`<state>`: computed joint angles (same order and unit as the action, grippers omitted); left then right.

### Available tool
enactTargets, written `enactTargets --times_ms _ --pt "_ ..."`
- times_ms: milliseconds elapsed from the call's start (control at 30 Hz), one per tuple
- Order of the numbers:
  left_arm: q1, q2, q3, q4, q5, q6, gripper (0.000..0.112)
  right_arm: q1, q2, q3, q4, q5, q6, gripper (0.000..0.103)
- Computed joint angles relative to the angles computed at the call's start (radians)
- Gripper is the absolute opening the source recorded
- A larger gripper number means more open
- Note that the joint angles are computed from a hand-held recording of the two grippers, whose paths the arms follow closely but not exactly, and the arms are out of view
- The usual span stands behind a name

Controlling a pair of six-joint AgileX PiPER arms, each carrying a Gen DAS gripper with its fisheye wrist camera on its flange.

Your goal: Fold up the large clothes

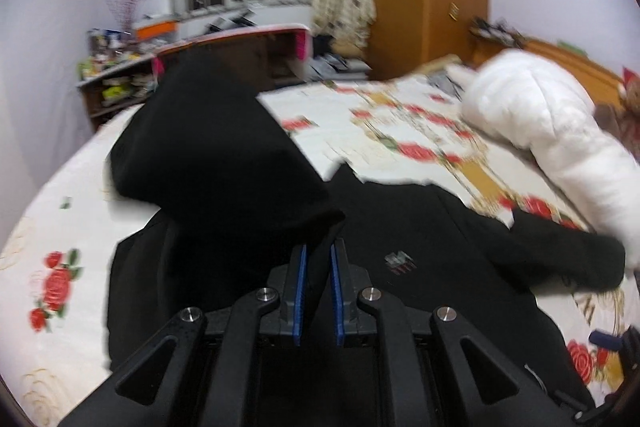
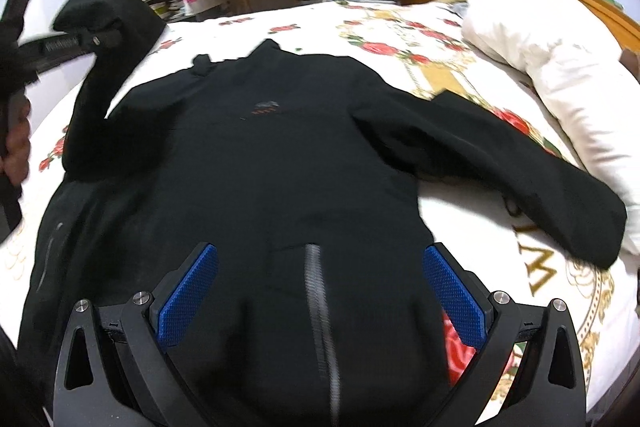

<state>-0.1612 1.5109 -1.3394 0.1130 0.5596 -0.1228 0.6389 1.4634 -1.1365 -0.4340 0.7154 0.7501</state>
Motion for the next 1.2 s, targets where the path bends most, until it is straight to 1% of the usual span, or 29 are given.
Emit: enactTargets --times_ms 67,167,267,300,333,367,400,433,467,567,633,733,800,867,933,967,1000,1033,1067,1133,1200 --pt "-0.029 0.025 0.022 -0.009 -0.015 -0.001 0.012 -0.02 -0.003 0.016 0.004 -0.007 -0.004 0.103" --pt "-0.061 0.063 0.04 -0.059 -0.027 0.029 0.012 -0.043 -0.003 0.037 0.014 -0.019 -0.011 0.103" --pt "-0.057 0.086 0.041 -0.221 -0.022 0.161 0.013 -0.055 0.007 0.04 0.019 -0.025 -0.011 0.103" --pt "-0.051 0.091 0.037 -0.281 -0.012 0.21 0.016 -0.057 0.01 0.039 0.024 -0.027 -0.011 0.103" --pt "-0.039 0.084 0.039 -0.347 0.004 0.263 0.024 -0.061 0.013 0.035 0.028 -0.028 -0.014 0.103" --pt "-0.022 0.062 0.058 -0.394 0.007 0.304 0.029 -0.064 0.017 0.027 0.034 -0.028 -0.02 0.103" --pt "-0.011 0.044 0.071 -0.426 0.002 0.33 0.038 -0.069 0.024 0.016 0.045 -0.029 -0.03 0.103" --pt "0.01 0.016 0.087 -0.461 0.003 0.361 0.044 -0.075 0.031 0.003 0.057 -0.033 -0.041 0.103" --pt "0.032 -0.001 0.096 -0.485 0.005 0.384 0.045 -0.081 0.042 -0.014 0.071 -0.038 -0.053 0.103" --pt "0.109 -0.027 0.106 -0.464 -0.002 0.404 0.047 -0.088 0.098 -0.087 0.11 -0.057 -0.096 0.103" --pt "0.193 -0.023 0.096 -0.44 -0.001 0.41 0.049 -0.102 0.158 -0.163 0.184 -0.07 -0.159 0.103" --pt "0.311 0.027 0.051 -0.316 -0.008 0.305 0.049 -0.109 0.27 -0.299 0.245 -0.068 -0.216 0.103" --pt "0.396 0.067 0.023 -0.324 -0.005 0.3 0.049 -0.118 0.35 -0.395 0.294 -0.06 -0.266 0.102" --pt "0.461 0.119 -0.006 -0.318 -0.002 0.276 0.049 -0.143 0.454 -0.525 0.399 -0.017 -0.337 0.099" --pt "0.509 0.177 -0.04 -0.333 0.015 0.27 0.049 -0.171 0.575 -0.684 0.508 0.074 -0.387 0.069" --pt "0.515 0.195 -0.039 -0.325 0.012 0.258 0.049 -0.182 0.635 -0.762 0.561 0.121 -0.413 0.04" --pt "0.517 0.215 -0.045 -0.316 0.018 0.244 0.049 -0.186 0.672 -0.81 0.574 0.146 -0.412 0.03" --pt "0.516 0.224 -0.041 -0.327 0.02 0.248 0.049 -0.178 0.675 -0.817 0.547 0.14 -0.396 0.016" --pt "0.509 0.226 -0.029 -0.344 0.013 0.262 0.049 -0.169 0.669 -0.815 0.501 0.133 -0.379 0.007" --pt "0.481 0.216 0.001 -0.354 -0.015 0.281 0.053 -0.176 0.632 -0.751 0.494 0.094 -0.372 0.007" --pt "0.46 0.227 0.013 -0.406 -0.03 0.334 0.057 -0.19 0.604 -0.687 0.483 0.075 -0.362 0.007"
